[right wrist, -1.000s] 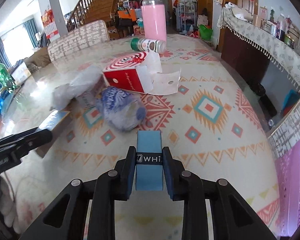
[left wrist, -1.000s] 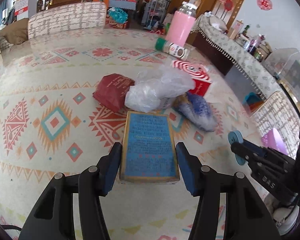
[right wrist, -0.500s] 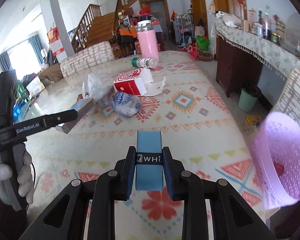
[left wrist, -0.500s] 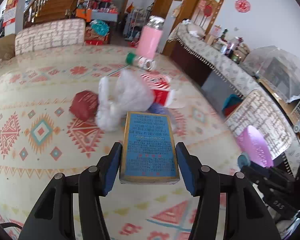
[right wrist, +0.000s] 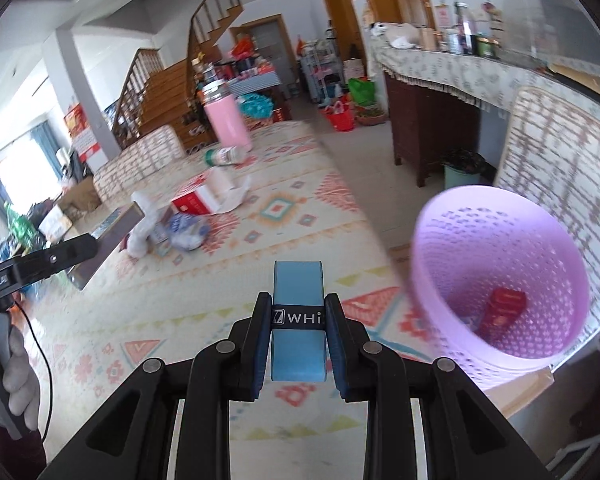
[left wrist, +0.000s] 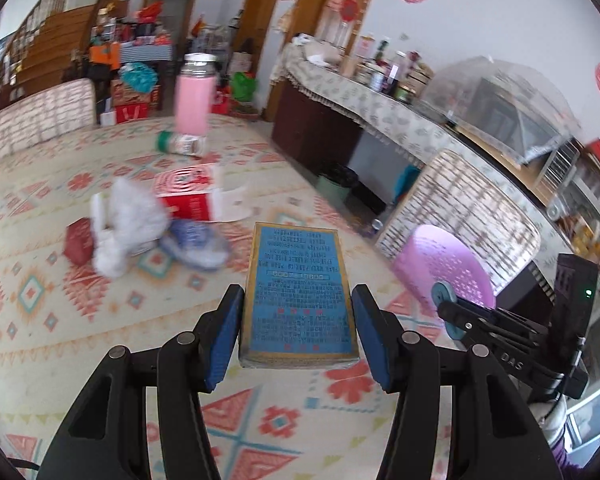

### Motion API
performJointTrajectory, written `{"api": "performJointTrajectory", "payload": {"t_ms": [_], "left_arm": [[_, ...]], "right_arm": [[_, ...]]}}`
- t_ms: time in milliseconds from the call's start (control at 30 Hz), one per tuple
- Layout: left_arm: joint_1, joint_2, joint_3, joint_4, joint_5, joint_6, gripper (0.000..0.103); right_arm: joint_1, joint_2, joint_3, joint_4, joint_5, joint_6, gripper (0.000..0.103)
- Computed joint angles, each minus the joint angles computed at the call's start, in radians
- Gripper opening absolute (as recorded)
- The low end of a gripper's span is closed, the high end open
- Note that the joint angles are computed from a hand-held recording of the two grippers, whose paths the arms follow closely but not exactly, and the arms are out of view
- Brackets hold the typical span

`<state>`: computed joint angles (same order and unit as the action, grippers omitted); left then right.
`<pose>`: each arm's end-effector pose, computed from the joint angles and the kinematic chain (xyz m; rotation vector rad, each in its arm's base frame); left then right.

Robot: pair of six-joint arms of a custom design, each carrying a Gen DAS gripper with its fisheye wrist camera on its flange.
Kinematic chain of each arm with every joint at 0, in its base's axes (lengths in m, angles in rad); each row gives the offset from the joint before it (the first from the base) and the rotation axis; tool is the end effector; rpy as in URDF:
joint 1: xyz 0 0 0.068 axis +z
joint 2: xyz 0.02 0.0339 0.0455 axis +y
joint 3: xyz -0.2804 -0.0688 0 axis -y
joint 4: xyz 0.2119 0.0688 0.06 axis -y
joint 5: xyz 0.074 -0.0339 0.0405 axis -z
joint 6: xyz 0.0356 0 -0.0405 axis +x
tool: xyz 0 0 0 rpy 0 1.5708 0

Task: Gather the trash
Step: 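Carry both blue boxes to the pink basket and release them inside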

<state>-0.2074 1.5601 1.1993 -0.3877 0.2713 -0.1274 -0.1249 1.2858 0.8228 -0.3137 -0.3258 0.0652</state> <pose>0.3071 -0.0744 0.3015 0.2318 2.3230 -0.4829 0.2340 -0.0179 0.2661 0.0609 2.3220 0.3517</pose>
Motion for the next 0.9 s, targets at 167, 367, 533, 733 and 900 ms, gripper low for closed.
{"api": "performJointTrajectory", "payload": {"t_ms": [167,367,533,733,900], "left_arm": [[-0.128,0.111,0.140,-0.039,-0.037,-0.020,0.054],[-0.272,0.326,0.411,-0.116,-0.026,-0.034,0.054],[-0.341,0.535,0.709,-0.234,0.024,-0.062,0.054],[-0.395,0.752,1.069,-0.387,0.000,-0.057,0.057],[-0.395,0.725,1.015,-0.343,-0.018,-0.060,0.072]], "right_arm": [[-0.188,0.012,0.013,-0.019,-0.084,-0.062,0.028],[-0.390,0.093,0.088,-0.045,-0.131,-0.131,0.028],[-0.495,0.189,0.175,-0.061,-0.147,-0.158,0.028],[-0.507,0.286,0.237,-0.026,-0.111,-0.146,0.029],[-0.496,0.325,0.233,0.004,-0.102,-0.107,0.039]]}}
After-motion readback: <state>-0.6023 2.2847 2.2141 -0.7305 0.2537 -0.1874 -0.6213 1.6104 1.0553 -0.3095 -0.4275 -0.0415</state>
